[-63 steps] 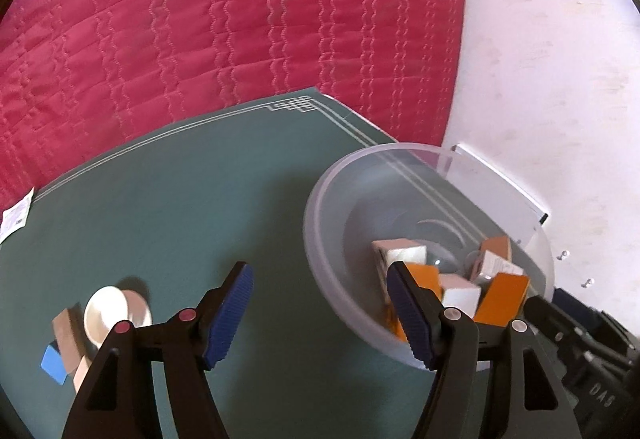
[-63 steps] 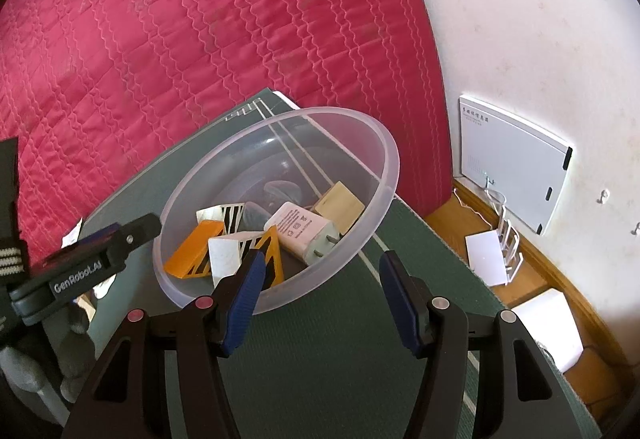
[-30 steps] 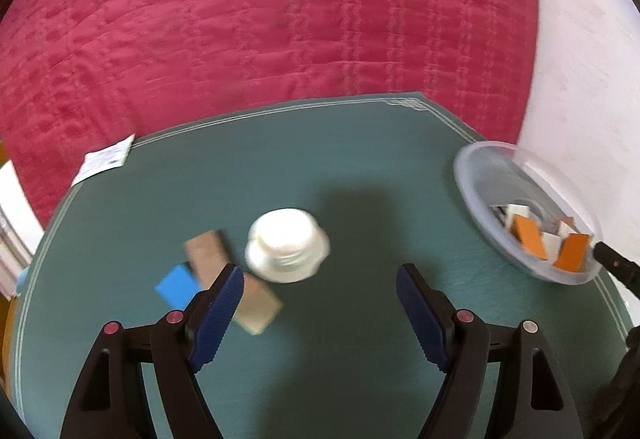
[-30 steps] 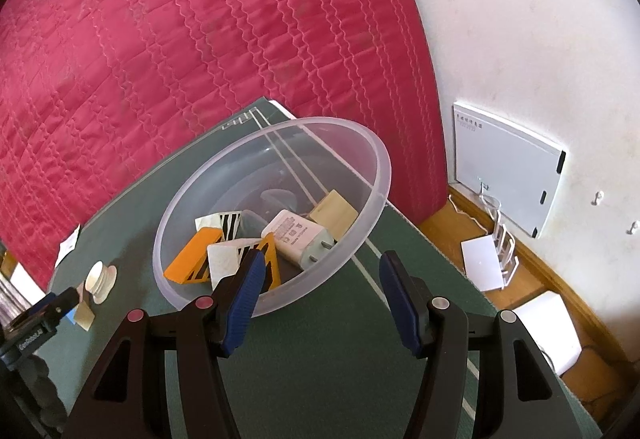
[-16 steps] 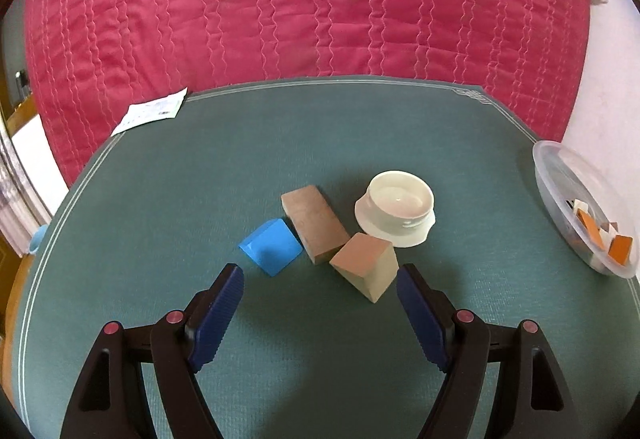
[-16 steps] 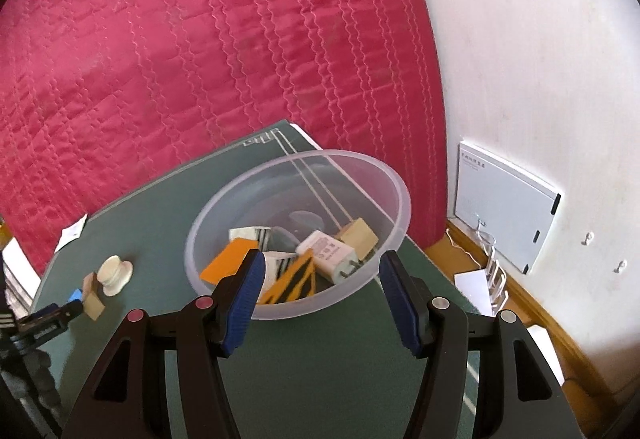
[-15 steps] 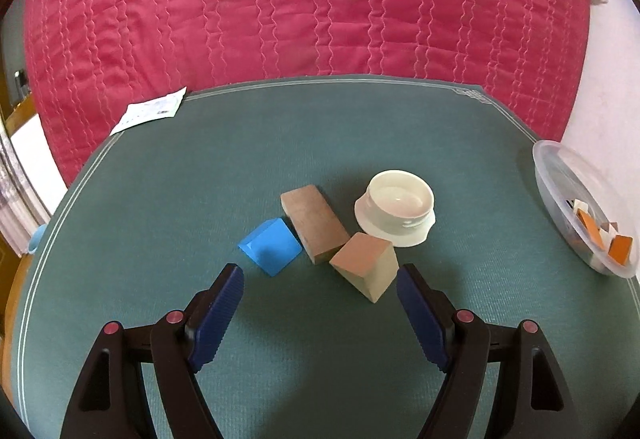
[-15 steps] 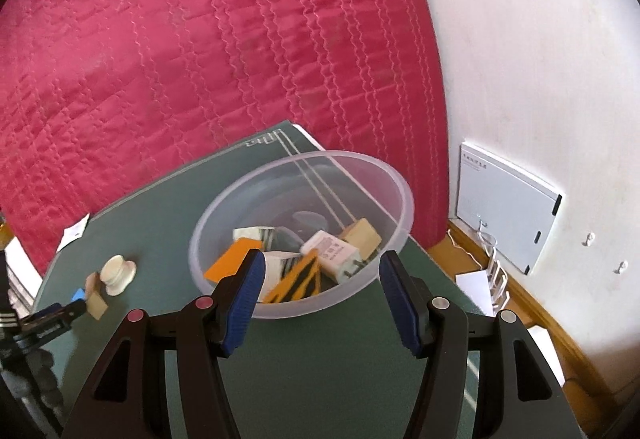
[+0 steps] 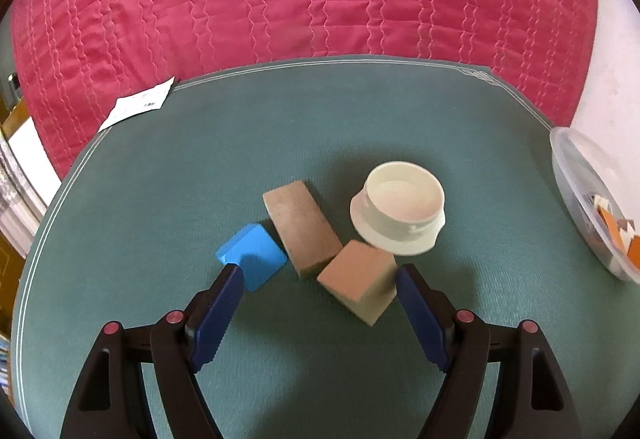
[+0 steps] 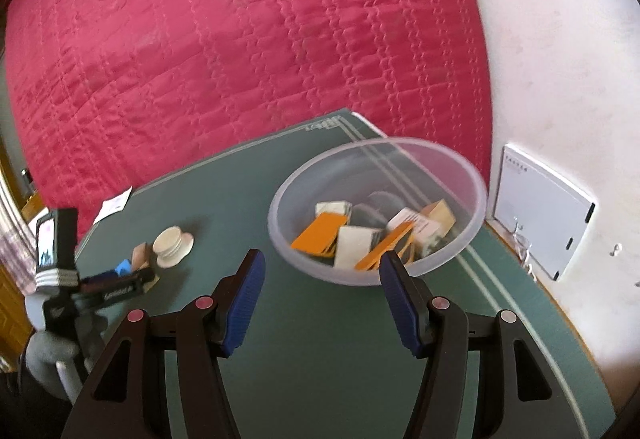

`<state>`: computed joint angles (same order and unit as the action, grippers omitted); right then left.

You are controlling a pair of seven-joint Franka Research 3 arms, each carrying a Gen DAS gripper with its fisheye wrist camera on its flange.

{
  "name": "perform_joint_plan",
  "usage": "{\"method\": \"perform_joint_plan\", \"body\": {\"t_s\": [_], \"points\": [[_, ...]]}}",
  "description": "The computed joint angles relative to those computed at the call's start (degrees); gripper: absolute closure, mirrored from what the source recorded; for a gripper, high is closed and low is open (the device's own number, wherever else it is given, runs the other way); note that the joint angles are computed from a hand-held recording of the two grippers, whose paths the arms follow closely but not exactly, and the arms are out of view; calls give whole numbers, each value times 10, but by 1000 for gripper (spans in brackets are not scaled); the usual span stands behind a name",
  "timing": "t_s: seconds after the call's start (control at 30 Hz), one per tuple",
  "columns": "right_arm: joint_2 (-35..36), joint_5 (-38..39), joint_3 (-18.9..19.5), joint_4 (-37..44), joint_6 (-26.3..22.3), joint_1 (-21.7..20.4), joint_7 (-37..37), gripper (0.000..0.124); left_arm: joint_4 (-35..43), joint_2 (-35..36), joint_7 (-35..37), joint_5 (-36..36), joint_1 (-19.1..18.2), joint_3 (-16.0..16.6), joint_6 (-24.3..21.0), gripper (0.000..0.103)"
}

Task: Organize rigid objects
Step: 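Move the left gripper back over the remaining blocks on the table, then grasp the pink-tan cube with the left gripper and lift it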

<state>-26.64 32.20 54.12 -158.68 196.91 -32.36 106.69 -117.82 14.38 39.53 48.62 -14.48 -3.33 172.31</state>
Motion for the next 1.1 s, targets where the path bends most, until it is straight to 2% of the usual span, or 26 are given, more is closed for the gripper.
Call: {"method": "perform_joint_plan", "body": {"t_s": [0.3,0.47,0.67,1.1], "points": [[22,-7,5,6,0,8,-3,63,23,15,21,-34,0,-13,-34,21],[33,-1,-9,4,3,28,-16,63,-8,-1,50,-87,23,-24,-21,21],[51,16,-18,11,3,46,-44,63,-31,-18,46,-97,28,-17,-10,21],[75,58,-4,24,2,54,-92,63,-83,-55,78,-139,48,-30,4,19]]}}
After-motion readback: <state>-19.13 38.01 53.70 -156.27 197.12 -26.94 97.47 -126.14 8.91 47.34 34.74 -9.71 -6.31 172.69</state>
